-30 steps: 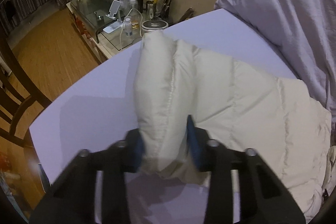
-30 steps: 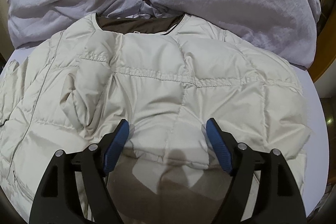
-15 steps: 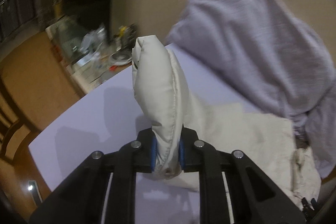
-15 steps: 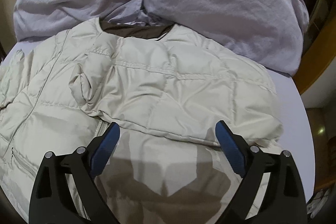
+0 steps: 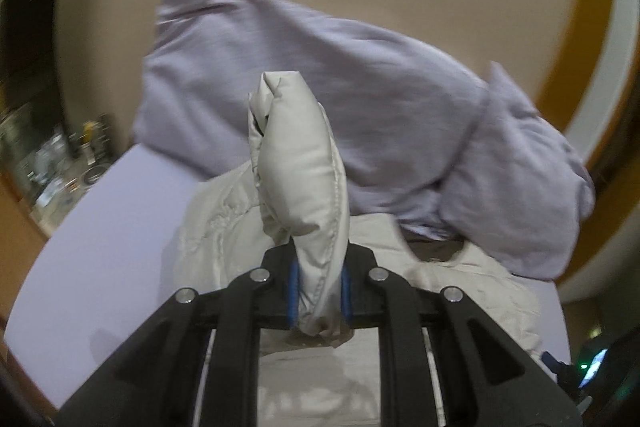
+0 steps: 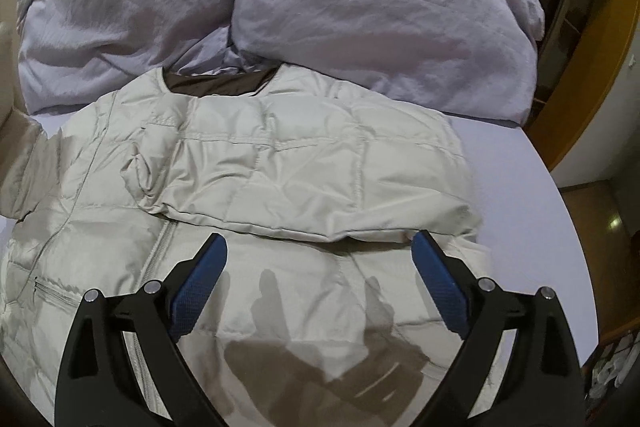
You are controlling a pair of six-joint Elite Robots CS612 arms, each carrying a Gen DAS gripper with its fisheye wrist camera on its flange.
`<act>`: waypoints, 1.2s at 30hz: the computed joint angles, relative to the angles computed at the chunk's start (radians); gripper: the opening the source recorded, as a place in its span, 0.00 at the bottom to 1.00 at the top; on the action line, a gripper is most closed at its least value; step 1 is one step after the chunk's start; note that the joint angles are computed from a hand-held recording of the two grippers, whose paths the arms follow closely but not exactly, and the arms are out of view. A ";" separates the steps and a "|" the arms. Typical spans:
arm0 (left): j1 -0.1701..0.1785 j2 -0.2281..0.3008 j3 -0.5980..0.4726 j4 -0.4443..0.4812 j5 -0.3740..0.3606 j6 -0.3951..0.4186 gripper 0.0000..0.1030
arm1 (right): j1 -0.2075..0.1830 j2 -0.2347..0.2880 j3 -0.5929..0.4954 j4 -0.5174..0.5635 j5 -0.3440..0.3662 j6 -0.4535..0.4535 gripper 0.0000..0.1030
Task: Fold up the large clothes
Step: 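Fold the held sleeve across the jacket body with the left tool, release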
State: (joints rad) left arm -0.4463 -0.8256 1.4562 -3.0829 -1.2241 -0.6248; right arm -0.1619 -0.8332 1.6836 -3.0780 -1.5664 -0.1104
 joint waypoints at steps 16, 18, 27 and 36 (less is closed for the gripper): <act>-0.060 0.158 -0.267 0.184 -0.223 0.169 0.15 | -0.026 -0.002 0.018 -0.003 -0.041 0.049 0.93; -0.066 0.182 -0.298 0.226 -0.238 0.177 0.15 | -0.028 -0.001 0.018 0.001 -0.048 0.055 0.93; -0.075 0.223 -0.355 0.322 -0.276 0.196 0.36 | -0.033 0.004 0.013 0.018 -0.059 0.077 0.93; -0.067 0.244 -0.376 0.363 -0.196 0.201 0.46 | -0.034 0.000 0.016 0.029 -0.047 0.095 0.93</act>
